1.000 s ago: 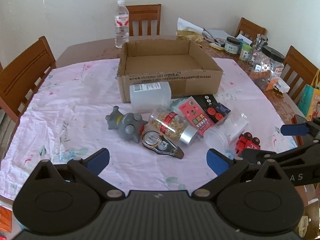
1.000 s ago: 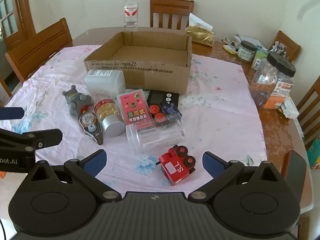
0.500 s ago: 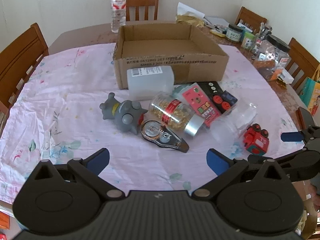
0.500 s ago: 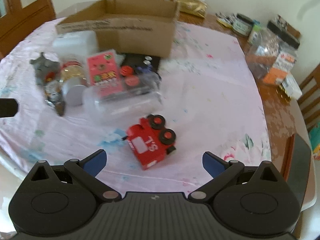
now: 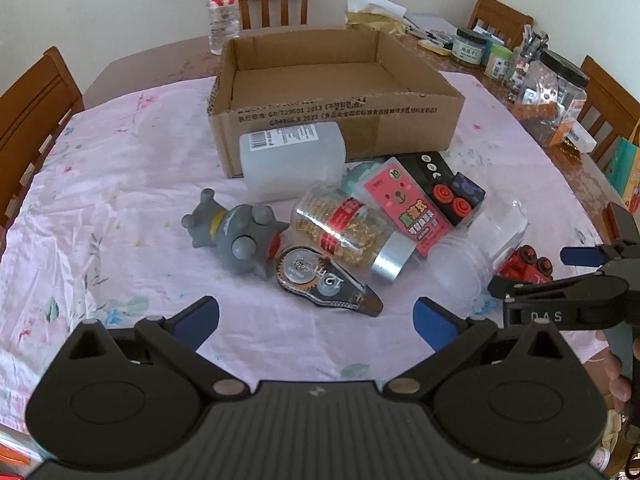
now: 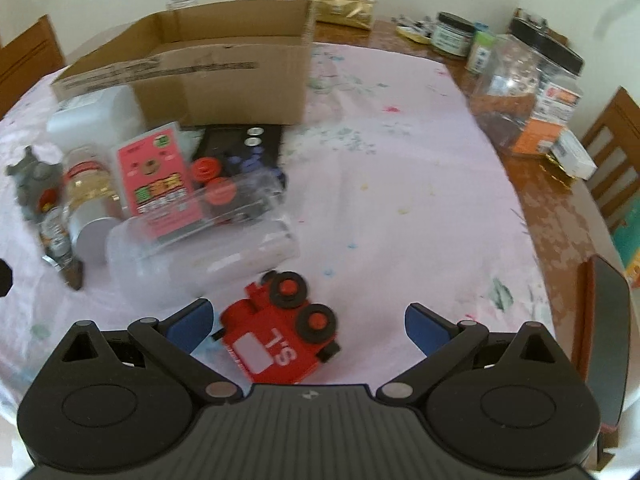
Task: Organize rigid objects
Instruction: 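Grasp the grey toy figure with the left tool while the right tool grasps the red toy train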
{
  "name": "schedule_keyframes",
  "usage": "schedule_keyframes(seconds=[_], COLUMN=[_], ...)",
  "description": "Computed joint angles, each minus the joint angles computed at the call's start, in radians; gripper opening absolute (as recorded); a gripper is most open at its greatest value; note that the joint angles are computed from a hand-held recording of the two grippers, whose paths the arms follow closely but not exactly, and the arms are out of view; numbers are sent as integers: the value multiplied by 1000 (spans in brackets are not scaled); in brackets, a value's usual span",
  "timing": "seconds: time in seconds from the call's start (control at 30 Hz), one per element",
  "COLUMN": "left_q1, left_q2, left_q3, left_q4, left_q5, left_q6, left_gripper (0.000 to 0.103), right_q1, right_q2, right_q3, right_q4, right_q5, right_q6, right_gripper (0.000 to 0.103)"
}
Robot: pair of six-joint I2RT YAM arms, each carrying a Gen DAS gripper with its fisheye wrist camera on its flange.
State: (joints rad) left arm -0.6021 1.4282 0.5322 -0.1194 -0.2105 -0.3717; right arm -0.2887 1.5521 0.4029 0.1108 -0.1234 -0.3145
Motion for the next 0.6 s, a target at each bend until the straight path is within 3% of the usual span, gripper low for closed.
schedule_keyframes(seconds=[0.23, 0.33, 0.6], left_q1=[22, 41, 138], left_q2=[39, 58, 157], left_q3=[16, 12, -27], left_q4=[9, 22, 173], left_q5=[8, 13, 46], left_q6=[49, 76, 183], left_gripper=[102, 102, 102], right_q1=[-80, -142, -170], right_q2=[-1, 20, 13], right_q3=[-20, 2, -51], right_q4=[-11, -44, 41], right_q5=[-16, -72, -105], right_q6=[-59, -93, -100], right_gripper=[103, 103, 103])
